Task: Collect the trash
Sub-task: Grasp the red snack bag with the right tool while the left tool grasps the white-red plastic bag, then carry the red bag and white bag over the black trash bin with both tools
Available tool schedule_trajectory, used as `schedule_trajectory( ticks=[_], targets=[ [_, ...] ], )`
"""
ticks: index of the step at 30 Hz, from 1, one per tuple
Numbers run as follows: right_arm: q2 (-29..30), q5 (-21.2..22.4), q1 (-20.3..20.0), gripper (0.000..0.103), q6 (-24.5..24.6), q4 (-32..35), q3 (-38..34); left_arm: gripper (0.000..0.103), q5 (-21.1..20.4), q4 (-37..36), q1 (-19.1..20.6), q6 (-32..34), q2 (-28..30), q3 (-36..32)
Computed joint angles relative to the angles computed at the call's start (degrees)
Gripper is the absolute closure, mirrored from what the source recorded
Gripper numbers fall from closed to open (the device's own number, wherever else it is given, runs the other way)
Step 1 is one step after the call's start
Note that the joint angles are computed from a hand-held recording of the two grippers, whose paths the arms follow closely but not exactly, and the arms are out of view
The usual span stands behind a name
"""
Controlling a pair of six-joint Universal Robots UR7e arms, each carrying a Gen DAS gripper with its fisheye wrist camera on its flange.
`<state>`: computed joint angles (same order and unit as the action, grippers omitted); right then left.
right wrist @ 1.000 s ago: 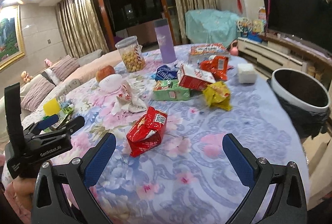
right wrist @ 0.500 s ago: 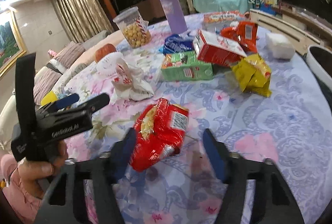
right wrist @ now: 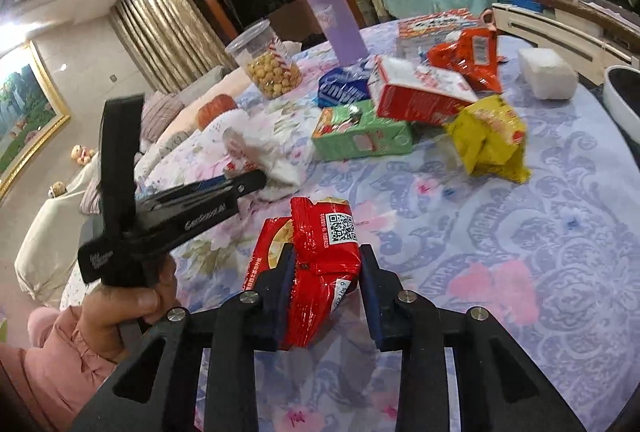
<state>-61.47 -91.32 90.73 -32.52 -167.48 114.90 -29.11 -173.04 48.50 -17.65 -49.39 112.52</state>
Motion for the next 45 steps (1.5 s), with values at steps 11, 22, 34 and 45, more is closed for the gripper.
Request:
schedule_trajectory(
  ticks=[11,22,34,45],
  targets=[
    [-3.82,0.54,-2.20,0.072,-0.14,-2.68,1.42,0.079,-3.74,0.50,-4.92,-2.44,1.13,1.15],
    [-8.47,0.82,-5.73,0.072,0.48,-5.71,2.12,0.079,-8.01,1.17,-8.18,0.15,5.80,-3.21],
    [-11.36,0.39,-9.62,0.072,1.63,-7.12,0.12,0.079,-14.70,2.35,-8.99,6.64,13.20,-13.16],
    [-11.94,-0.42,-11.80,0.072,3.03,-8.20,-4.06,0.079,-17.86,6.02,-8.26,9.76,18.75,-23.26]
  ],
)
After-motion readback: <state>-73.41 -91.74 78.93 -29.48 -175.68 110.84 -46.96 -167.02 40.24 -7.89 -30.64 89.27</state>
